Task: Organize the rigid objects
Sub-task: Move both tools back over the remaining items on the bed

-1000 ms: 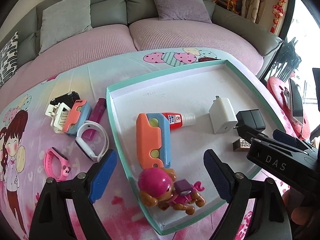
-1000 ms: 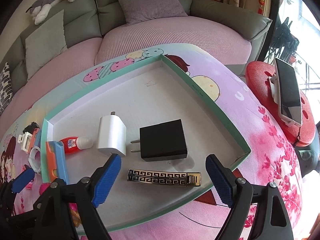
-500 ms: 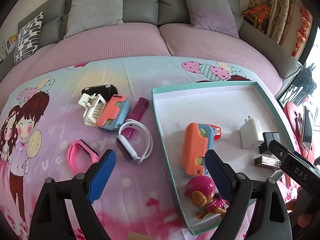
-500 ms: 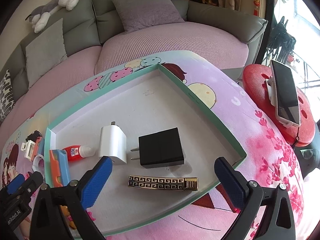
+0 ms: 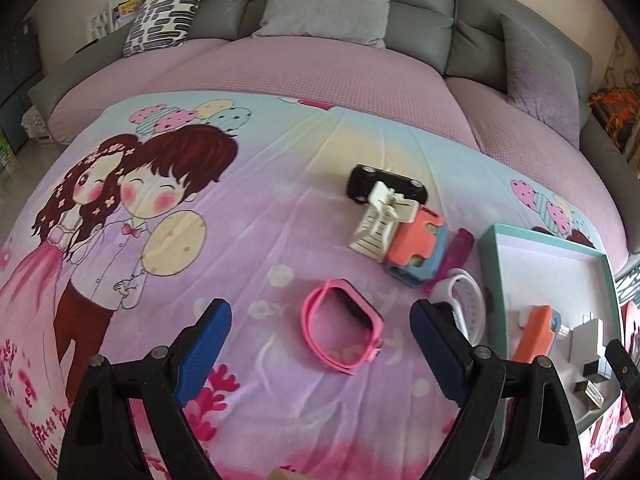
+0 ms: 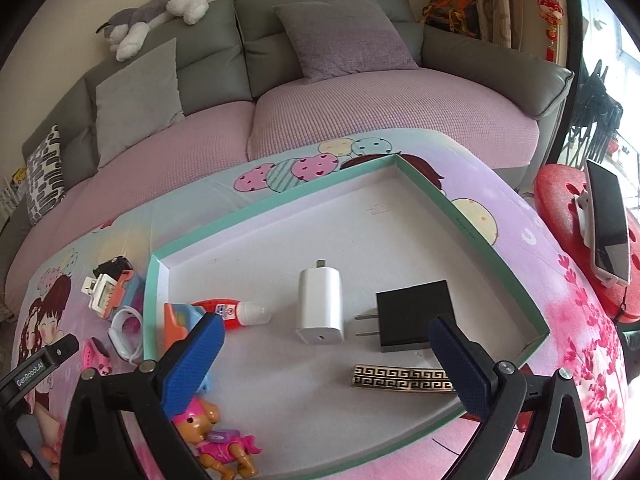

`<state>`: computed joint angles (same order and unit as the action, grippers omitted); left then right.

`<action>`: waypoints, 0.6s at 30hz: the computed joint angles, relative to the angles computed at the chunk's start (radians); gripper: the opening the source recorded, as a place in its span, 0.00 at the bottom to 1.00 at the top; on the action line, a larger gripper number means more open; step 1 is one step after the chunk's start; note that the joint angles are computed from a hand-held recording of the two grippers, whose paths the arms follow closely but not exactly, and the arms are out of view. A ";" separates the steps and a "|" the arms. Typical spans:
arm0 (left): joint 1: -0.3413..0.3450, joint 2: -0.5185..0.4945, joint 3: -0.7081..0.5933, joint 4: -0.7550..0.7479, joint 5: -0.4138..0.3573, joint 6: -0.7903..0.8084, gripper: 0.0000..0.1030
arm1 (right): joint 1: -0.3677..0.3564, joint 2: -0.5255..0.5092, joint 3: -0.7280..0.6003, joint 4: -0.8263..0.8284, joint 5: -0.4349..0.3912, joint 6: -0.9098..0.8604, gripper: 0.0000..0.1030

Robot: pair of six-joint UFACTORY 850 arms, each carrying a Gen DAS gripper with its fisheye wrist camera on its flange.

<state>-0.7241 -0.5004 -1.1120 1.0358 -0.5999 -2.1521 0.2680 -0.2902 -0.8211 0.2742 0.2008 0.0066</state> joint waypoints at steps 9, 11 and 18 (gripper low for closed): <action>0.023 0.070 0.104 0.029 -0.038 -0.161 1.00 | 0.103 -0.039 -0.030 -0.329 0.031 0.268 1.00; 0.026 0.077 0.116 0.028 -0.042 -0.169 1.00 | 0.124 -0.050 -0.037 -0.316 0.031 0.245 1.00; 0.038 0.093 0.146 0.006 -0.040 -0.162 1.00 | 0.184 -0.093 -0.067 -0.335 0.034 0.220 1.00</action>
